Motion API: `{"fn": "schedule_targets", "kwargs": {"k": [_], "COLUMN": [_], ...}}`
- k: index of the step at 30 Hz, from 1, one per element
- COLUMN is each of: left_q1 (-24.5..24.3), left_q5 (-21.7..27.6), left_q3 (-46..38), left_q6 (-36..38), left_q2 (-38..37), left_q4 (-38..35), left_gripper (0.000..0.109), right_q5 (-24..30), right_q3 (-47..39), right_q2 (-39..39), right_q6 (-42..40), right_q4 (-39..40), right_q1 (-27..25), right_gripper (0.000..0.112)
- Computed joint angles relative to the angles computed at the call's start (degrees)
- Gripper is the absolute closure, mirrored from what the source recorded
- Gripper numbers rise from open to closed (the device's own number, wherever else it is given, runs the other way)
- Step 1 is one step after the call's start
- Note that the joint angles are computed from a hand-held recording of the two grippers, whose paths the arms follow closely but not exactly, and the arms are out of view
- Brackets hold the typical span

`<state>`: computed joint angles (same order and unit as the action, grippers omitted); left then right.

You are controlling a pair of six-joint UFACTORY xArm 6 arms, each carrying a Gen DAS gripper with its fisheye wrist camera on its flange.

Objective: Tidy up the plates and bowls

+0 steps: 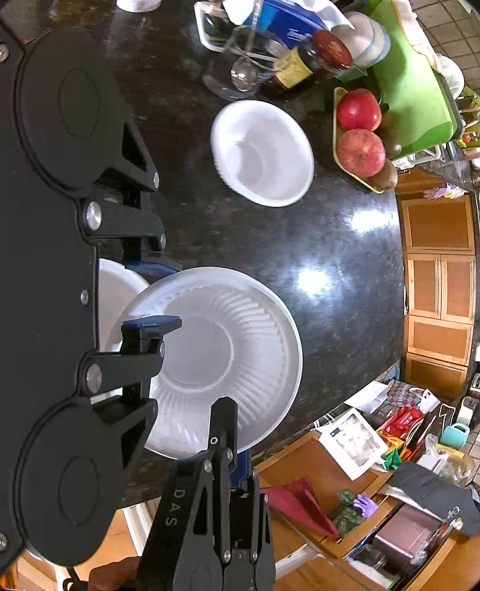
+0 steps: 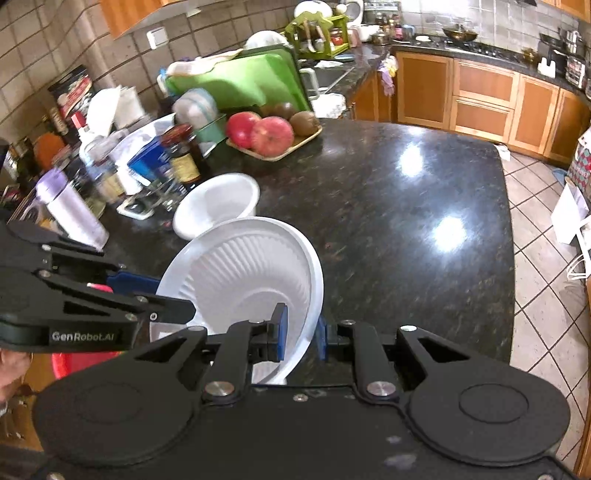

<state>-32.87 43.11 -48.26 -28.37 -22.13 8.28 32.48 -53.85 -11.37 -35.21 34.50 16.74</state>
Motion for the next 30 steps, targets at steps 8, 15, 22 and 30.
{"fn": "schedule_targets", "kwargs": {"k": [8,15,22,30], "left_q1": [-1.1,-1.9,-3.3,-4.5], "left_q5": [1.9,2.2,-0.4,-2.0], "left_q3": [5.9,8.6,11.2,12.7], "left_q6": [0.3,2.5,-4.0,-10.0], "left_q2": [-6.4,-8.1,-10.3,-11.9], "left_q4": [-0.8,-2.8,5.1,11.6], "left_gripper": [0.079,0.076,0.052,0.048], "right_q5": [0.3,0.4,-4.9,-15.8], "right_q3": [6.9,9.2,11.8,15.8], "right_q2": [-4.8,-5.4,-6.9,-9.3], "right_q6": [0.2,1.1,0.3,-5.4], "right_q4": [0.7,0.5,0.8,4.3], "right_q1": [2.1,2.4,2.9,4.1], "right_gripper": [0.094,0.089,0.06,0.043]}}
